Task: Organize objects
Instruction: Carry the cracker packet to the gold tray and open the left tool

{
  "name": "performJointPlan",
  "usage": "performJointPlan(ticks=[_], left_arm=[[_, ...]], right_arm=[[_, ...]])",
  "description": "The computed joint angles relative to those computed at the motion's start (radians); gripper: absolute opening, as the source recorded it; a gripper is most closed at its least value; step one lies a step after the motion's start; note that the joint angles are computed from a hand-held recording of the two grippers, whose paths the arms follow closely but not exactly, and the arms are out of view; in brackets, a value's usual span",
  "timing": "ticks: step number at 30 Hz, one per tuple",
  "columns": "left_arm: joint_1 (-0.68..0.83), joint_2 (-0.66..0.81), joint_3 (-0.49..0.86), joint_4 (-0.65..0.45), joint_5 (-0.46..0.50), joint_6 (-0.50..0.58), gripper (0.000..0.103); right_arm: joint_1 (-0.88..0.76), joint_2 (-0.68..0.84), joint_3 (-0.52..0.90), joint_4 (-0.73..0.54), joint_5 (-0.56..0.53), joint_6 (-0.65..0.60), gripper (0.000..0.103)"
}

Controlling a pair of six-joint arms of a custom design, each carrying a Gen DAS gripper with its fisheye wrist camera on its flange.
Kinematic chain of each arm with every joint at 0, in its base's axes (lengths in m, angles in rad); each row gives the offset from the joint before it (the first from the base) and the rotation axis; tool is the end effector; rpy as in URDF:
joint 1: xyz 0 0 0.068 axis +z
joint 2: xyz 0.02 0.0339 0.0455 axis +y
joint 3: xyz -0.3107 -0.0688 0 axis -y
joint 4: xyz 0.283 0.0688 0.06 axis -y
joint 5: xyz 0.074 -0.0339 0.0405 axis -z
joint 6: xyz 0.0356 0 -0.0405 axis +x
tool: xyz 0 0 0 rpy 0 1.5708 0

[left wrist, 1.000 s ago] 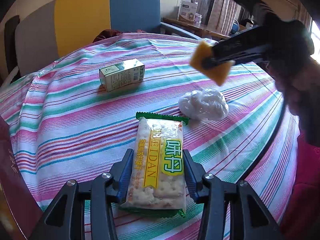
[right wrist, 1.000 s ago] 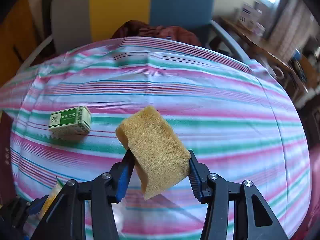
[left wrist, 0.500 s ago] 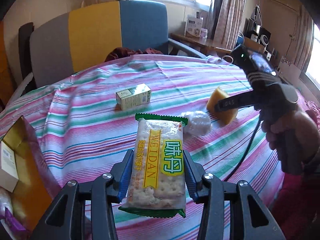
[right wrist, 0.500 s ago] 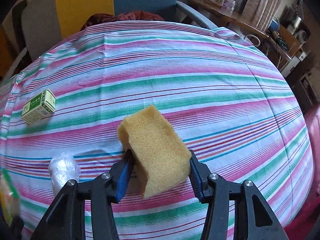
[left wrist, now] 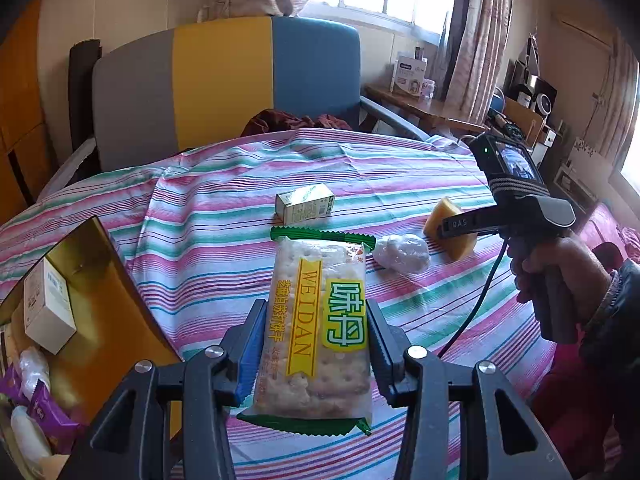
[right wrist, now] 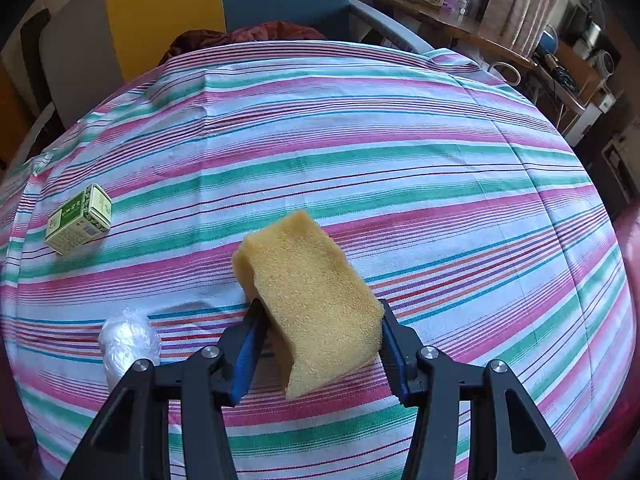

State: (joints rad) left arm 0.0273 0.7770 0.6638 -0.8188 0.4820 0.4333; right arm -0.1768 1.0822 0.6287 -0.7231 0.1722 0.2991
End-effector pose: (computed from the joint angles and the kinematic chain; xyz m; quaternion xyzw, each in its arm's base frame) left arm 0.1498 -0.0124 0.2743 0.2593 0.8879 -0.1510 0.3486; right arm 0.1926 -0.0406 0.2171 0.2467 0.9455 -0.0722 0.1999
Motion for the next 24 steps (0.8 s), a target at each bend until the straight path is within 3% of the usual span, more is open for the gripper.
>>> performJointPlan(ticks=[11, 18, 24], left_arm=[[0.224, 0.062, 0.057, -0.117, 0.123, 0.131, 0.047], [0.478, 0.249, 0.164, -0.206, 0.221, 0.232, 0.047], [0.568, 0.488, 0.285, -0.17, 0.195, 0.108, 0.047]], right_arm=[[0.025, 0.003, -0.001, 0.001, 0.026, 0.007, 0.055], [0.034, 0.003, -0.002, 0.002, 0.042, -0.005, 0.054], [0.035, 0.003, 0.0, -0.003, 0.046, -0.011, 0.055]])
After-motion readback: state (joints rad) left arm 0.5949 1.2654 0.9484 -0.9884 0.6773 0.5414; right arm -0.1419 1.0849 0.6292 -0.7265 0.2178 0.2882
